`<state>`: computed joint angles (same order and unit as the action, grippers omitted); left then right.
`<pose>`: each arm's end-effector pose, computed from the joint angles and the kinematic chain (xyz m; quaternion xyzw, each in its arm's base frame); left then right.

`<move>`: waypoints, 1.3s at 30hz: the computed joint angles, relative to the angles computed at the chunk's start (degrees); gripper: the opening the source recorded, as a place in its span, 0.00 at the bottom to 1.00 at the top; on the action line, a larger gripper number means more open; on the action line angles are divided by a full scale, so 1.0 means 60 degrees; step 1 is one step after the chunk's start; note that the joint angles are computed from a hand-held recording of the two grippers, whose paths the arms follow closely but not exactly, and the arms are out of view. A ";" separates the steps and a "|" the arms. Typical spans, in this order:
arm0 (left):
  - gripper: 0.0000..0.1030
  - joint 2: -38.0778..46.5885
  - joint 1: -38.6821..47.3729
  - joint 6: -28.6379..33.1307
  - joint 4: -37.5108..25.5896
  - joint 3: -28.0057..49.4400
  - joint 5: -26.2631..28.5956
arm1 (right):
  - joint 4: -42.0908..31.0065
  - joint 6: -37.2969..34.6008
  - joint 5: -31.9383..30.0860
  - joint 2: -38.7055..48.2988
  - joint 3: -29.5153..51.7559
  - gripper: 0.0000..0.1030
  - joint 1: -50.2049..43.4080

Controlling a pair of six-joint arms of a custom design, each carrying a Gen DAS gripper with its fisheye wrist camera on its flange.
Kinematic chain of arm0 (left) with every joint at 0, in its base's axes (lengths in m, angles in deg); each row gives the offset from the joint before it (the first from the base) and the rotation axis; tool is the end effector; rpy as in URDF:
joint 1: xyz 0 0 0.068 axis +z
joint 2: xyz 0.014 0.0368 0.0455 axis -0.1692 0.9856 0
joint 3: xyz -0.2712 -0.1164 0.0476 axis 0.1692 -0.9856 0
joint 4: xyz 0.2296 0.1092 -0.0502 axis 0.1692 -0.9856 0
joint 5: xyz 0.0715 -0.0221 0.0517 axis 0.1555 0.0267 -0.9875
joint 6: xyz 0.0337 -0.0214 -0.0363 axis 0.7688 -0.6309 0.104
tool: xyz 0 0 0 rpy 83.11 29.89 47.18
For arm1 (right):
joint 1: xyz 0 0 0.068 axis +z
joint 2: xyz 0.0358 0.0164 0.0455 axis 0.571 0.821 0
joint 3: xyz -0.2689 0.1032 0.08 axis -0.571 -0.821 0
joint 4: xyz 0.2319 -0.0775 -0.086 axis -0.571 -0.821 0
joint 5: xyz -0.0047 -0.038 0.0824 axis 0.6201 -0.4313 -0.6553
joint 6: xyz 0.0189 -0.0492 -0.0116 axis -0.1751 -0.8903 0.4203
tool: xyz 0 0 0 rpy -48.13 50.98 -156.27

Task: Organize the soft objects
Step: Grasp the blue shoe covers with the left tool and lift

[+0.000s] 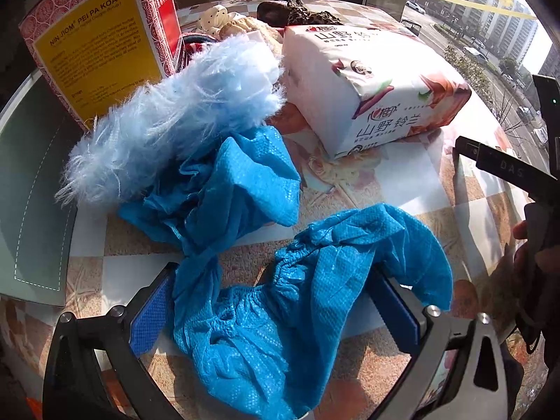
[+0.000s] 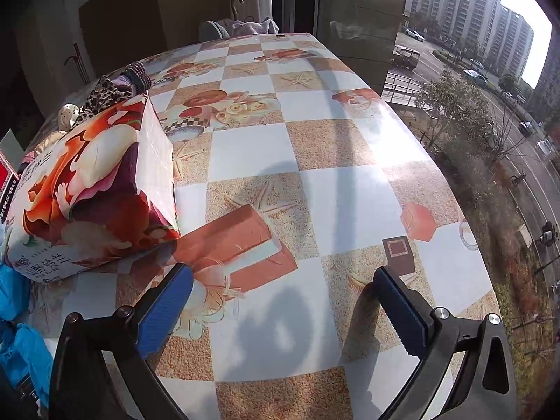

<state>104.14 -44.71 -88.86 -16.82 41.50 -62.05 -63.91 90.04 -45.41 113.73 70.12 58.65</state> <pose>0.2019 -0.1313 0.0373 -0.0266 0.9786 -0.0050 0.2040 0.3442 0.1447 0.0204 -0.0469 0.9573 0.0051 0.2852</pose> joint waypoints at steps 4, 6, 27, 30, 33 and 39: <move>1.00 -0.0041 0.0197 0.0528 0.0777 -0.0320 0.0069 | 0.0063 0.0009 0.0057 -0.0009 -0.0030 1.00 0.0020; 1.00 0.0084 0.0336 0.0731 0.1432 -0.0527 0.0179 | 0.0057 0.0012 0.0056 -0.0007 -0.0028 1.00 0.0023; 0.33 0.0401 0.0046 0.0906 0.1210 0.0082 -0.0125 | 0.0127 0.0035 0.0121 -0.0014 -0.0077 1.00 0.0067; 0.25 0.0448 -0.0257 0.0414 0.1181 0.0056 -0.0134 | 0.0128 0.0034 0.0120 -0.0008 -0.0074 1.00 0.0067; 0.25 0.0412 -0.0233 0.0332 0.1124 0.0049 -0.0059 | 0.0108 0.0029 0.0115 -0.0025 -0.0087 1.00 0.0069; 0.25 0.0151 -0.0316 0.0160 0.1134 -0.0179 -0.0110 | -0.0534 0.0105 0.0031 -0.0194 -0.0009 1.00 0.0111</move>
<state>105.05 -46.61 -87.90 -10.02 40.42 -62.71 -67.11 90.67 -45.22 112.56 70.06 59.32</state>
